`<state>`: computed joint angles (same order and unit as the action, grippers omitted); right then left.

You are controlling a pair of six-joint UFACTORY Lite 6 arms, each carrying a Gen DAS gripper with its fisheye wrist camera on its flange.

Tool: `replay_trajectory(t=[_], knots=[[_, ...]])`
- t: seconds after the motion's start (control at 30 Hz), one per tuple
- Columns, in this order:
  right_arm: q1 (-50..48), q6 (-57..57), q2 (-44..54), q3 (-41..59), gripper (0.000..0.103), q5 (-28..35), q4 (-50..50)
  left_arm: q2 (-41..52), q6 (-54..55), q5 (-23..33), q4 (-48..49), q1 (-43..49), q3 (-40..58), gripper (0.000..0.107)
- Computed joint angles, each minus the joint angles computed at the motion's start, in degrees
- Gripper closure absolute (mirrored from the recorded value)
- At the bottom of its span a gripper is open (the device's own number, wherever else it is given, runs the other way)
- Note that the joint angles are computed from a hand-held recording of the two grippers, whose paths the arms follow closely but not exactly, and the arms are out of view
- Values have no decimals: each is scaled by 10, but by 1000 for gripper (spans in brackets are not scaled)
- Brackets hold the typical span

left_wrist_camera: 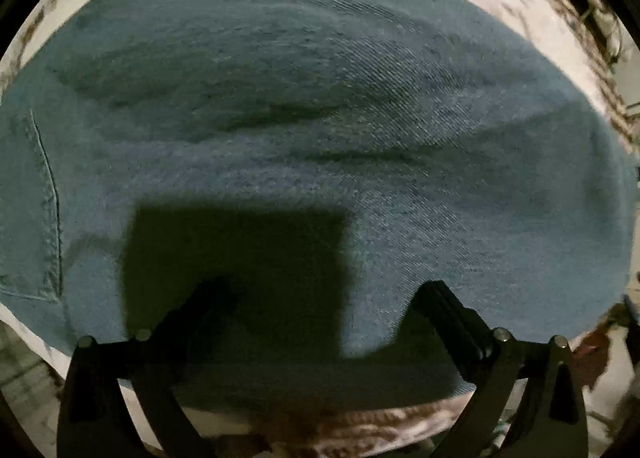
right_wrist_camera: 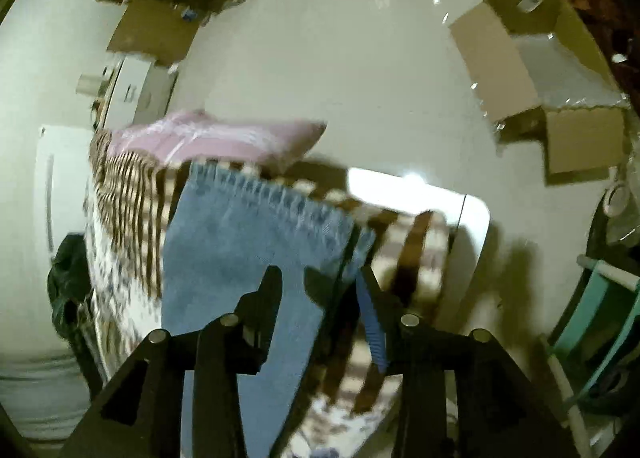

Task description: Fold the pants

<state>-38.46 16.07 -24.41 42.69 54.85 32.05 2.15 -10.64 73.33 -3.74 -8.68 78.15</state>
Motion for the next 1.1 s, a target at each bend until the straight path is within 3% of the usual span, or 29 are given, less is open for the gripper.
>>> replay_trajectory(t=[0.17, 0.33, 0.47, 0.6, 0.63, 0.67, 0.73, 0.93, 1.1], knots=[[6, -110, 39, -65, 62, -23, 89, -41, -44, -31, 24, -2, -42, 4], [-24, -274, 15, -135, 59, -69, 277, -61, -59, -32, 26, -13, -65, 4], [-7, -368, 60, -150, 59, -98, 364, -26, -72, -18, 31, -16, -29, 4], [-13, -490, 118, -160, 59, -81, 490, 52, -117, -28, 48, -44, 54, 4], [-8, -507, 114, -164, 66, -91, 513, 56, -124, -26, 49, -45, 60, 4], [4, -520, 109, -166, 89, -108, 529, 62, -128, -23, 50, -46, 67, 4], [49, -540, 105, -160, 95, -160, 556, 78, -124, -6, 44, -44, 93, 4], [127, -439, 18, -128, 95, -233, 475, 82, -111, 9, -20, -47, 175, 4], [139, -406, 80, -92, 91, -242, 426, 108, -121, 14, -23, -73, 204, 4]])
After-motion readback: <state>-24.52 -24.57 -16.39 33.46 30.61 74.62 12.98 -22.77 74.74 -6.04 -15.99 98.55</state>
